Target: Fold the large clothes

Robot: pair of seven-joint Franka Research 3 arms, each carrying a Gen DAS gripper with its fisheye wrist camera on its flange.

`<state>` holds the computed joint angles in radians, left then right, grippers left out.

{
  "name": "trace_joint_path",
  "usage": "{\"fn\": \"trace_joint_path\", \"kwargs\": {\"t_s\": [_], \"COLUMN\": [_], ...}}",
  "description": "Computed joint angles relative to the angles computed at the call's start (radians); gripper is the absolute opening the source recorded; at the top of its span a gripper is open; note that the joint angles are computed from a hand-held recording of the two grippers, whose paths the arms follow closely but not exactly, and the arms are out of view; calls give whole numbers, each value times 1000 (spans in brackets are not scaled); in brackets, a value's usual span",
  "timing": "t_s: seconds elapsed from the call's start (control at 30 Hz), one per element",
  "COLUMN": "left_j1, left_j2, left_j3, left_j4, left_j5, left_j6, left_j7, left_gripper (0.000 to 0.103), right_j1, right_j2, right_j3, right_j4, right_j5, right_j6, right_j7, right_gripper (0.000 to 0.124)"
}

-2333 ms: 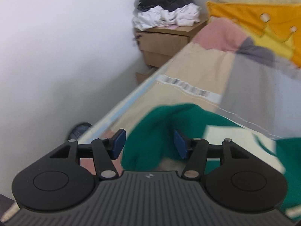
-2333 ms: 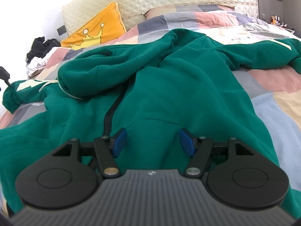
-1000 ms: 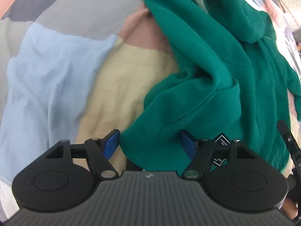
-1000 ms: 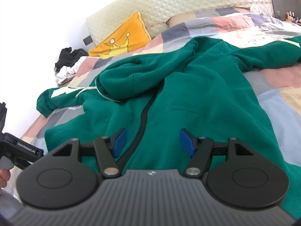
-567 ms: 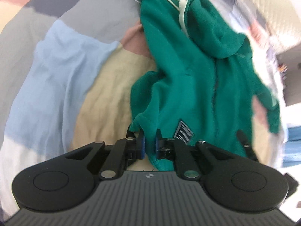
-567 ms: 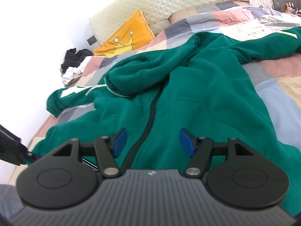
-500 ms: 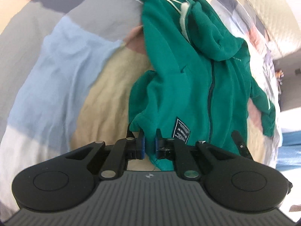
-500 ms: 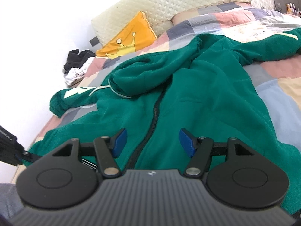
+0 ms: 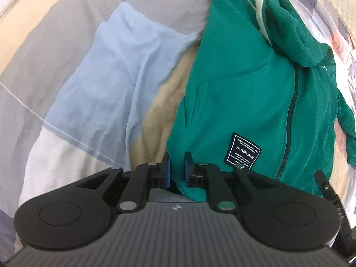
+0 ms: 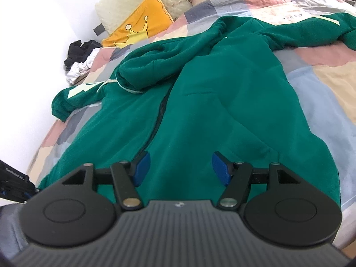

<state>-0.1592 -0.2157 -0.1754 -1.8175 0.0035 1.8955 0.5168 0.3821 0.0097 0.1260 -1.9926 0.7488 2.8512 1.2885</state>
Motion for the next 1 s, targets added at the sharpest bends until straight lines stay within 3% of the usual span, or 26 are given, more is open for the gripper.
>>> {"fn": "trace_joint_path", "kwargs": {"t_s": [0.07, 0.23, 0.27, 0.4, 0.67, 0.87, 1.0], "left_j1": [-3, -7, -9, -24, -52, -91, -141], "left_j2": [-1, -10, -11, -18, 47, 218, 355], "left_j3": [-5, -14, -24, -58, -98, -106, -81], "left_j4": [8, 27, 37, 76, 162, 327, 466], "left_j5": [20, 51, 85, 202, 383, 530, 583], "left_j6": [-11, -28, -32, -35, 82, 168, 165], "left_j7": [17, 43, 42, 53, 54, 49, 100], "left_gripper": [21, 53, 55, 57, 57, 57, 58], "right_j1": [2, 9, 11, 16, 23, -1, -24], "right_j2": [-3, -16, -19, -24, -19, 36, 83], "right_j3": [2, 3, 3, 0, -4, -2, 10], "right_j4": [-2, -9, -10, -6, 20, 93, 144], "right_j5": [22, 103, 121, 188, 317, 301, 271], "right_j6": [7, 36, 44, 68, 123, 134, 148], "right_j7": [-21, -118, -136, -199, -311, -289, -297], "right_gripper": [65, 65, 65, 65, 65, 65, 65]}}
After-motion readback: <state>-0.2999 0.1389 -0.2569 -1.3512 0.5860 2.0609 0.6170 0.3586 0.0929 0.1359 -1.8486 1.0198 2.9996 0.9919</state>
